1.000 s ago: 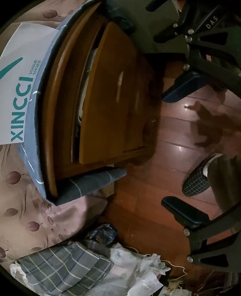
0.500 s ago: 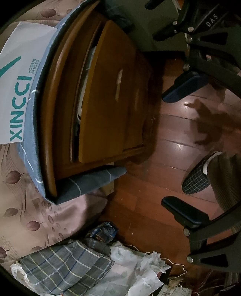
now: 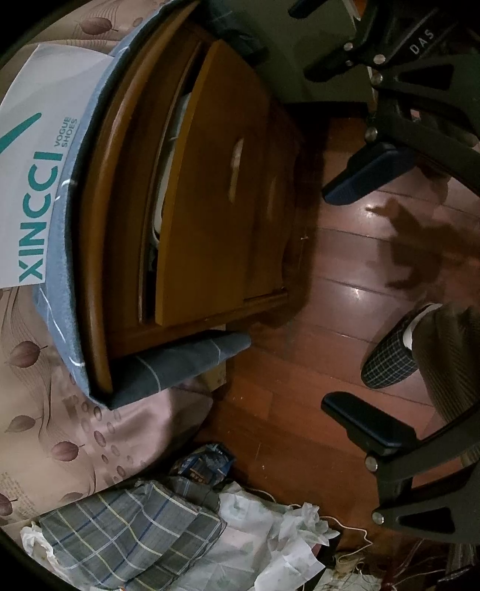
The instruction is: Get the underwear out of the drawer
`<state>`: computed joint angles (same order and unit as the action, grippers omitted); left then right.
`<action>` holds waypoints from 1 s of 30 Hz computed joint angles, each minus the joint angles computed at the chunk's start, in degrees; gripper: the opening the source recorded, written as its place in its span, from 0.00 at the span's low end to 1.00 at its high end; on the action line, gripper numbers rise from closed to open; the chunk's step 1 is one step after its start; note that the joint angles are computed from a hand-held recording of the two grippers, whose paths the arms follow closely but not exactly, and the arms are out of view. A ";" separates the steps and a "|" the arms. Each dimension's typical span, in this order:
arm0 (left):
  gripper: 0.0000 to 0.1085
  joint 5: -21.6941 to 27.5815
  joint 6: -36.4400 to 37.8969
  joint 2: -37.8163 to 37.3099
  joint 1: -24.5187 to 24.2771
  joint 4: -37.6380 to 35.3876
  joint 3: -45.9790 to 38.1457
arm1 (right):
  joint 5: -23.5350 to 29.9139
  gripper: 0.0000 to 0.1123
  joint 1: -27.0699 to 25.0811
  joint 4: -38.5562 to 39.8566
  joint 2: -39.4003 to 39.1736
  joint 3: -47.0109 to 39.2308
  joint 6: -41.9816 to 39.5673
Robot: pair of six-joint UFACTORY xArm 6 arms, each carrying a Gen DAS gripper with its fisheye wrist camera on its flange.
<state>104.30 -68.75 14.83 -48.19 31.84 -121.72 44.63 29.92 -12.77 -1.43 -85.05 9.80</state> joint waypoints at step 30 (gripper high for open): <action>0.95 0.27 -0.14 -0.45 -0.12 -0.62 -0.02 | 0.41 0.91 0.37 -0.34 0.39 0.05 -0.08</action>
